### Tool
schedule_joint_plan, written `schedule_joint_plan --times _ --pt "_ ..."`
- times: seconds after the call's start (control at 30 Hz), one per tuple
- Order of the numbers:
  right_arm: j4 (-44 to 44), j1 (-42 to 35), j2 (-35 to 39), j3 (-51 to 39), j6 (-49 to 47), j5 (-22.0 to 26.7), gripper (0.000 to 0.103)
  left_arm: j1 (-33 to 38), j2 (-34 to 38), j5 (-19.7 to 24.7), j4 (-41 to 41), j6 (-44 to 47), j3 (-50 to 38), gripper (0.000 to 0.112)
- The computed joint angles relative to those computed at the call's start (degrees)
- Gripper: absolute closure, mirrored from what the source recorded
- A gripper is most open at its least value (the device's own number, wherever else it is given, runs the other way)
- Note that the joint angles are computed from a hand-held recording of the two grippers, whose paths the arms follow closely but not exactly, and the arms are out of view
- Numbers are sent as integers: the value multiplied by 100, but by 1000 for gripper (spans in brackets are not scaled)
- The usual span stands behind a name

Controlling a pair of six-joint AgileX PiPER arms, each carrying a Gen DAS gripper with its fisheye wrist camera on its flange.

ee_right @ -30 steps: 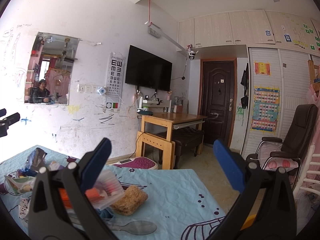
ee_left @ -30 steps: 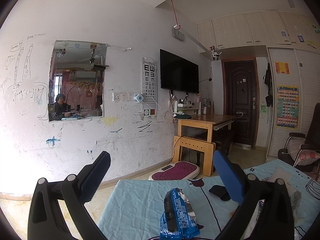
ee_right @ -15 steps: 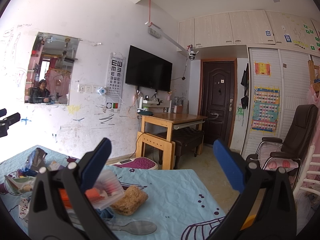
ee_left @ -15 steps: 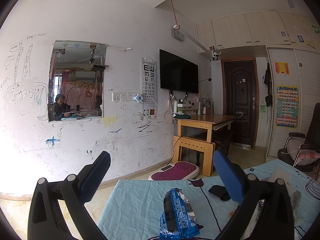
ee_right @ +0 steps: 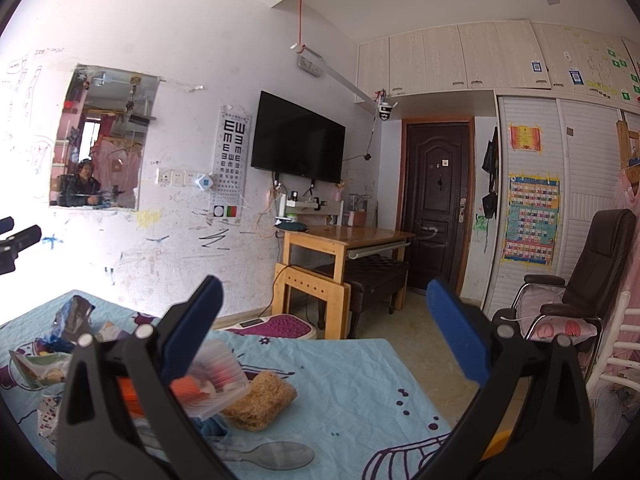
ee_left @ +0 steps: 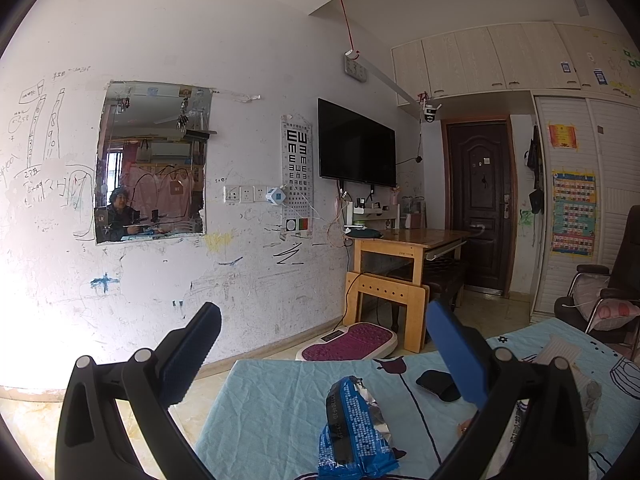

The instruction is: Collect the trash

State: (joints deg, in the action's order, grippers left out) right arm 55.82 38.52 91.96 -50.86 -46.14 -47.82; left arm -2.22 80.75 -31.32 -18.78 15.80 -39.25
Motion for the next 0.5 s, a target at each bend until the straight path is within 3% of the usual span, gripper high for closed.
schedule_joint_plan --times 0.5 --pt "-13 -17 2 -6 2 11 5 -17 13 -9 -20 14 -1 14"
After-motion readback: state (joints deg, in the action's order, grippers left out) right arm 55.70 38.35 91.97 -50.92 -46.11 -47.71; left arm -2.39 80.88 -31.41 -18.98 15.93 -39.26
